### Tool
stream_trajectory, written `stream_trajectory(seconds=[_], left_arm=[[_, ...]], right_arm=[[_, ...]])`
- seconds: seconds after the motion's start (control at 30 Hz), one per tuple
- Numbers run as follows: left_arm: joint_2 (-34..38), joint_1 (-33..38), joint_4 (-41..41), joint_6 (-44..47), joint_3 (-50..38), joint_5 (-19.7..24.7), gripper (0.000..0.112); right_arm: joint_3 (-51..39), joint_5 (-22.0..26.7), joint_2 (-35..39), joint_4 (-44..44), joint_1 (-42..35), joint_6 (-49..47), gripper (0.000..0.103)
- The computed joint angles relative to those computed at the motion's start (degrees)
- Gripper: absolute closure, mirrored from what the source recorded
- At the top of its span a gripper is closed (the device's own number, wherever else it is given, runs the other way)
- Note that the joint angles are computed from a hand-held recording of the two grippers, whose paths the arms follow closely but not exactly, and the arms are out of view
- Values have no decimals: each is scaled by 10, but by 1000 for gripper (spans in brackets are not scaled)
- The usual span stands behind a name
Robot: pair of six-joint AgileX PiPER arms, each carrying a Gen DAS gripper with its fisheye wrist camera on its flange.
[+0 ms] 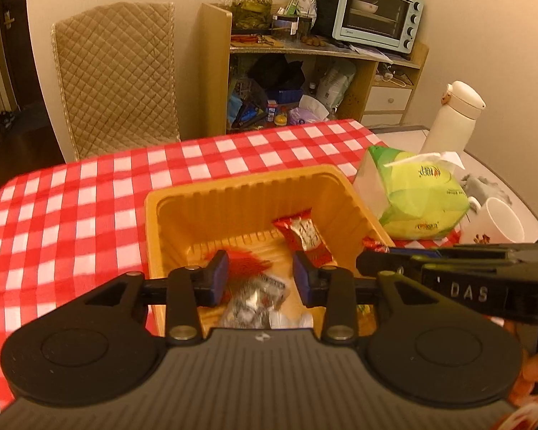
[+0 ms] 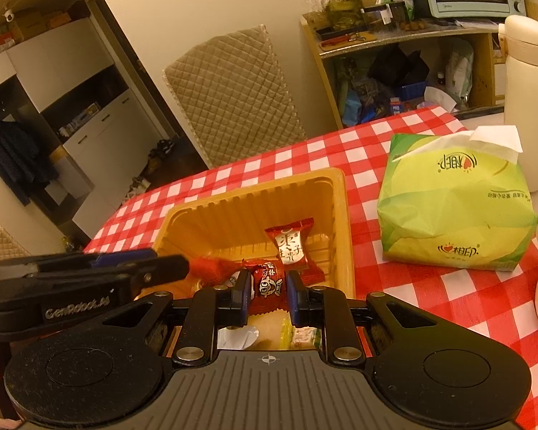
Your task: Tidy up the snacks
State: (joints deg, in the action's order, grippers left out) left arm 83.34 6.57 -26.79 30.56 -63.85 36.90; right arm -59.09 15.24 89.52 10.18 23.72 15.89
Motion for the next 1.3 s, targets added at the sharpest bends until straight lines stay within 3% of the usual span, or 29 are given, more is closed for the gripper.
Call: stream_trajectory(seconds=[0.37,0.5,0.57,0.63,0.7,0.87,0.97,1.07,1.3], left_arm=[[-41,30,-19,22,35,31,65],[-60,31,-8,16,43,36,58],[-71,29,-3,19,51,34,55],[-83,30,1,19,58,35,52],[-93,35,-4,27,64,40,51],[-124,62,-29,49,77,65,43],[-148,83,-40,61,84,86,40],[-173,112,-56,81,87,116,37],[-240,212,-101,152,100,214,36]], right_arm=[[-10,-1,10,-14,5,16,82],[-19,-10,16,33,5,-19,80],[-25,-8,19,50,2,-22,59],[-19,-22,12,16,7,17,48],[-18,-22,6,-55,15,86,47],[-1,-3,-22,-37,13,80,42],[23,5,-56,-112,24,161,25],[53,10,-96,-189,40,242,21],[107,84,-184,-424,132,515,11]])
